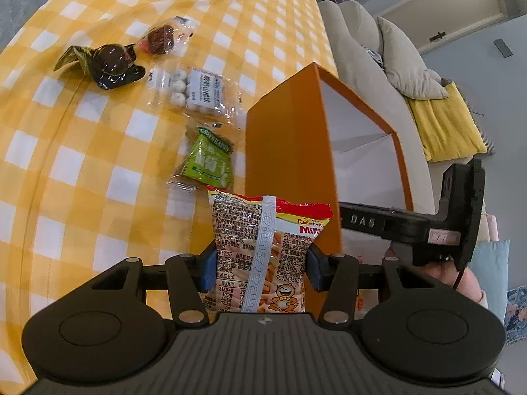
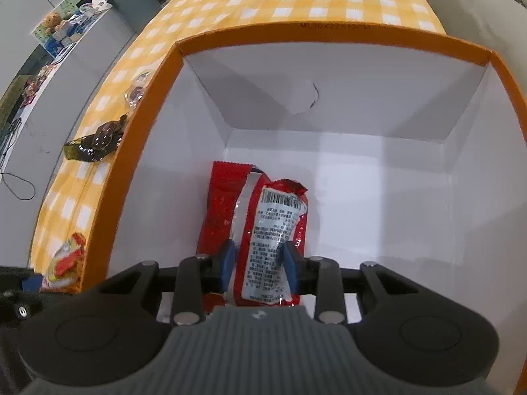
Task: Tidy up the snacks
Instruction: 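Carry the red chip bag into the box and open the right gripper, then lower the Mimi snack bag into the box and open the left gripper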
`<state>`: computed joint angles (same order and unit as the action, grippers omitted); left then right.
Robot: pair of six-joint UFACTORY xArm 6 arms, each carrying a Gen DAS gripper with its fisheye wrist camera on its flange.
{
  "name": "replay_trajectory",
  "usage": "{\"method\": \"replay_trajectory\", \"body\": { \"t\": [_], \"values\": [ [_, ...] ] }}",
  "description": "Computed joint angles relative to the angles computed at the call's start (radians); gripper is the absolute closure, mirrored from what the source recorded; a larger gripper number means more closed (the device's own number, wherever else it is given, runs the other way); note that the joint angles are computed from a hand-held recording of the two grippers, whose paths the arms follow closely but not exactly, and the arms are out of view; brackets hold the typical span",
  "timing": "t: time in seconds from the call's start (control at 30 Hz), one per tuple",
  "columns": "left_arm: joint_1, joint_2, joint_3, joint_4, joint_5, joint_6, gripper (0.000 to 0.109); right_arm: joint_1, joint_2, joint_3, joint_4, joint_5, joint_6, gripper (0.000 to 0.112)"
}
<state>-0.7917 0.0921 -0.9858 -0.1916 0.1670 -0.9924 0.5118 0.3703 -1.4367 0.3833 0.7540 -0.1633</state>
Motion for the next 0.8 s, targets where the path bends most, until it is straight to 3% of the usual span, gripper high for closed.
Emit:
{"method": "replay_trajectory", "body": {
  "t": [0.3, 0.47, 0.57, 0.7, 0.8],
  "values": [
    [-0.001, -0.012, -0.041, 0.141, 0.041, -0.106, 0.05, -0.027, -0.142, 0.159, 0.142, -0.124, 0.034, 0.082],
    [-0.003, 0.003, -0.132, 0.271, 0.103, -0.21, 0.05, -0.044, -0.317, 0.33, 0.147, -0.262, 0.087, 0.082],
    [-0.008, 0.046, -0.217, 0.325, 0.138, -0.259, 0.05, -0.064, -0.397, 0.406, 0.222, -0.322, 0.05, 0.082],
    [-0.019, 0.143, -0.362, 0.296, 0.184, -0.262, 0.05, -0.091, -0.465, 0.475, 0.308, -0.381, -0.025, 0.082],
    [-0.028, 0.245, -0.512, 0.291, 0.26, -0.253, 0.05, -0.116, -0.5, 0.503, 0.44, -0.375, -0.138, 0.082]
  ]
}}
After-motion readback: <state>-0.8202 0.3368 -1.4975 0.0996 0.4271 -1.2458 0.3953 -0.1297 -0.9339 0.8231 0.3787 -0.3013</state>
